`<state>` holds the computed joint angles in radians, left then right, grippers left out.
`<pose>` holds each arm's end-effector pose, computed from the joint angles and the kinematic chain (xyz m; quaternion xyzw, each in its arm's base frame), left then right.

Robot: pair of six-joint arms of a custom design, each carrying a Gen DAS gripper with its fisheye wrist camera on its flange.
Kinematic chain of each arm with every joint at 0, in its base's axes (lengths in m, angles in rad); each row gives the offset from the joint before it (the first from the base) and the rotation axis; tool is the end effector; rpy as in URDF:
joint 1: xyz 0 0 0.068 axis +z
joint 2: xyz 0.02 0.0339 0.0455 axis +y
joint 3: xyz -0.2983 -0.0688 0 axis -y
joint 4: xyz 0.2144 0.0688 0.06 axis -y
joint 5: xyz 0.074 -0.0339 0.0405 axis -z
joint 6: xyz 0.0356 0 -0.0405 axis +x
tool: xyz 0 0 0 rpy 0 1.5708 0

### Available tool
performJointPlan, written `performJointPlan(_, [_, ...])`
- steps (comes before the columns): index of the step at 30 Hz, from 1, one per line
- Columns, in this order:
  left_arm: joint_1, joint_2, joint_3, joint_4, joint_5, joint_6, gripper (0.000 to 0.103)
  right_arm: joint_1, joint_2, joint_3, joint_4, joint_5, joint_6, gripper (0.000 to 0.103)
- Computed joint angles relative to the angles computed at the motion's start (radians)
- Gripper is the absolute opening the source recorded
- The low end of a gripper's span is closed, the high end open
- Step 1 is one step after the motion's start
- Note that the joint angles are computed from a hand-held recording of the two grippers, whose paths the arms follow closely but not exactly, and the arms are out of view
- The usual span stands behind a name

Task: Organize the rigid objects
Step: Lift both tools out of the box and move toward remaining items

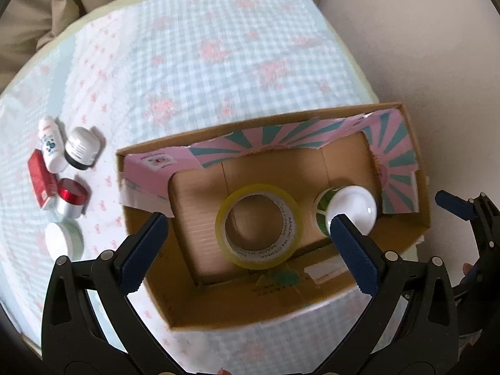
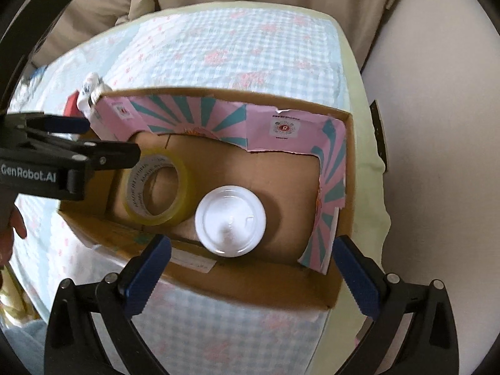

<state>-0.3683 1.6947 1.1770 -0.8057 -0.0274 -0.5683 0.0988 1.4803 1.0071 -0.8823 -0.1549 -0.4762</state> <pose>0.2800 -0.1070 0.2493 -0.1007 0.9871 -0.0436 0.1162 0.2329 0.0286 0.2596 -0.2890 0.9482 0.0555 0.1196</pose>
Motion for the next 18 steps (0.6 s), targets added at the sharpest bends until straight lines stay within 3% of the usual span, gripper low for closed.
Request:
performJointPlan(11, [-0.052,-0.246,0.106,-0.225,-0.068,-0.013,0.103,0.023,-0.158,0.194,-0.266,-0.001,0.091,0.103])
performJointPlan(18, [-0.069,-0.475,0.220,-0.466,-0.111,0.006,0.103,0.142,-0.266,0.398,-0.473,0.013,0.303,0.103])
